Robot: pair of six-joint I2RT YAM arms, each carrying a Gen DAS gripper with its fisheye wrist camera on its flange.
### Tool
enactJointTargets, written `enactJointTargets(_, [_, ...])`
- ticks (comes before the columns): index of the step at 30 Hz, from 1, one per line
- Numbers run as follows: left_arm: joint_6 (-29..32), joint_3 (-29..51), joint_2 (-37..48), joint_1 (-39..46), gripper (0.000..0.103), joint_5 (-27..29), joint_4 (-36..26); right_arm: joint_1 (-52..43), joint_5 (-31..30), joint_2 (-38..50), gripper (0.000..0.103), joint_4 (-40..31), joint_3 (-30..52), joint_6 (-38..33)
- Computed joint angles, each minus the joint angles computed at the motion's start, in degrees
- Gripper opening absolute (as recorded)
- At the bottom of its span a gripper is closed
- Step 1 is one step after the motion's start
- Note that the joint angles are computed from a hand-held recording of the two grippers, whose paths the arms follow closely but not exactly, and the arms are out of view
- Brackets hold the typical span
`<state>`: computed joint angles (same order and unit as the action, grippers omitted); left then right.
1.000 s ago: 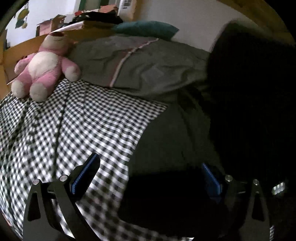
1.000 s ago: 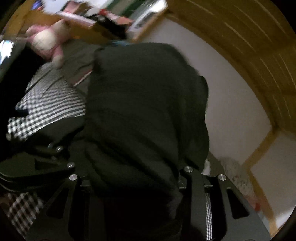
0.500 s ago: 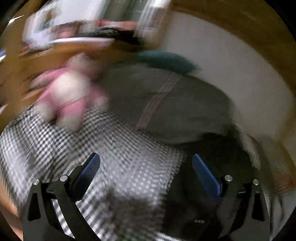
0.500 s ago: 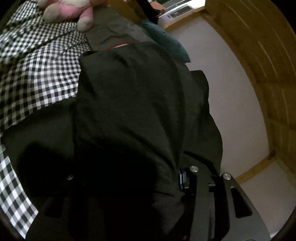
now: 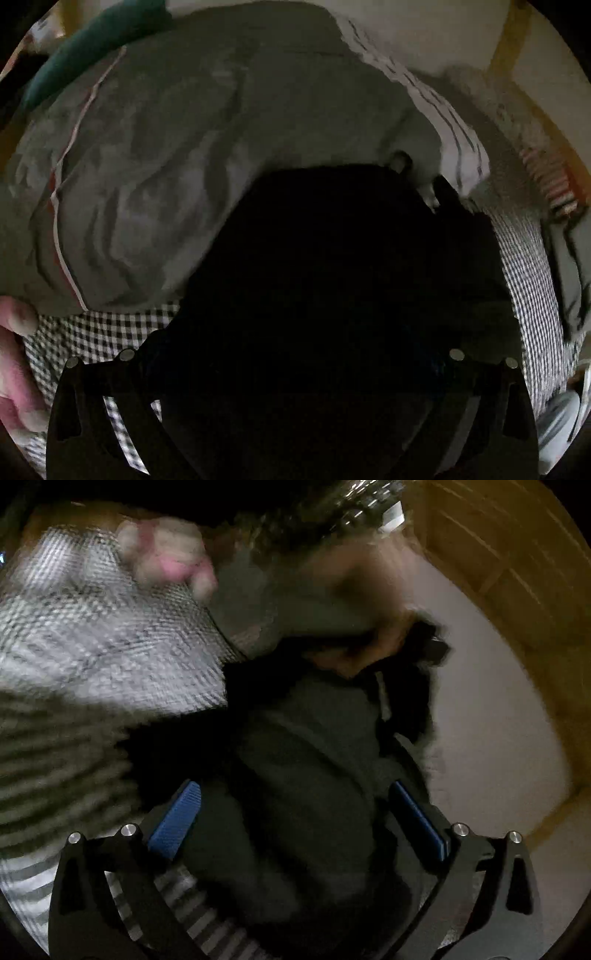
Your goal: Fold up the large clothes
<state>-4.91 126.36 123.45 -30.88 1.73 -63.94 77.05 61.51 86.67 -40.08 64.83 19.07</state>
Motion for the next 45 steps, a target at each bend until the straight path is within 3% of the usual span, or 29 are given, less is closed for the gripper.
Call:
enactJointTargets(3, [-0.9,-15.5,-7.0,-0.2,0.099,1.4,11.4,4.6,-0.8,-10.4,0.1,-1.5,-4.1,8.5])
enactJointTargets(5, [-1.4,-24.9,-11.7,0.4,0.099,2.4,18.6,2.8,-1.4,-15.1,0.1,-4.2,-4.6,15.0])
enactJointTargets(7, [-2.0,-33.9,-16.2,1.8,0.099,3.6,25.5,-6.3,-11.5,-21.3,0.1,-3.3,-6.9,19.5])
enactJointTargets(9, [-2.4,-38.4,-18.2,2.8,0.099,3.9,29.3,-16.5,-23.8,-21.1,0.1,-2.6,-8.1,20.2])
enactJointTargets(10, [-2.7,-41.6,-19.8,3.2,0.099,3.9,31.6,-19.7,-28.3,-18.1,0.1,-3.4,-8.1,19.9])
enactJointTargets(11, [-2.9,-44.9,-21.4,3.5,0.099,4.7,34.0,-20.0,-28.6,-17.3,0.101,-2.2,-9.2,17.8])
enactJointTargets(16, [-4.4,-44.9,-22.3,5.3,0.099,6.8,33.0,-18.9,-28.1,-13.7,0.101,-2.9,-10.3,17.8])
enactJointTargets(20, [-10.5,-51.8,-34.6,1.8,0.099,0.1,32.8,-17.5,-29.2,-14.9,0.101,-3.9,-12.1,17.1])
enactJointTargets(22, [-13.2,-56.3,-42.1,-3.7,0.099,-7.6,32.9,-17.0,-29.5,-16.8,0.101,-5.6,-11.8,15.0])
enactJointTargets(24, [-13.4,-59.8,-46.3,-9.8,0.099,-15.3,34.7,-18.6,-32.8,-21.2,0.1,-7.1,-11.2,12.7])
enactJointTargets(26, [-14.4,-61.4,-46.5,-14.5,0.099,-23.3,32.4,-23.7,-41.0,-30.6,0.1,-6.2,-12.4,11.0])
enactJointTargets(27, [-16.6,-63.6,-46.3,-15.1,0.099,-22.7,31.7,-28.1,-45.1,-34.4,0.1,-6.0,-12.3,10.8])
enactJointTargets(29, [-21.4,-69.2,-48.6,-12.6,0.099,-16.6,35.7,-37.9,-51.2,-36.6,0.1,-5.6,-10.5,9.2])
enactJointTargets(32, [-24.2,-77.8,-53.1,-7.8,0.099,-8.3,43.9,-53.1,-59.3,-28.3,0.1,-3.2,-5.8,4.6])
enactJointTargets(35, [-23.4,-80.0,-53.8,-6.8,0.099,-6.8,46.9,-60.2,-63.7,-13.3,0.1,-1.8,2.7,1.5])
enactJointTargets(37, [-23.2,-80.4,-53.6,-6.3,0.099,-6.0,47.8,-60.7,-61.6,-1.2,0.1,-4.2,12.2,-1.6])
enactJointTargets(41, [-23.7,-81.6,-52.4,-6.7,0.099,-5.9,50.9,-62.7,-60.7,10.6,0.1,-5.5,23.0,0.3])
enactJointTargets(43, [-23.7,-81.9,-52.1,-7.4,0.099,-6.6,51.7,-63.3,-54.7,15.9,0.1,-8.3,28.5,2.9])
enactJointTargets(45, [-23.8,-81.9,-52.3,-7.3,0.099,-6.3,51.5,-65.9,-57.9,19.6,0.096,-9.9,31.4,3.0])
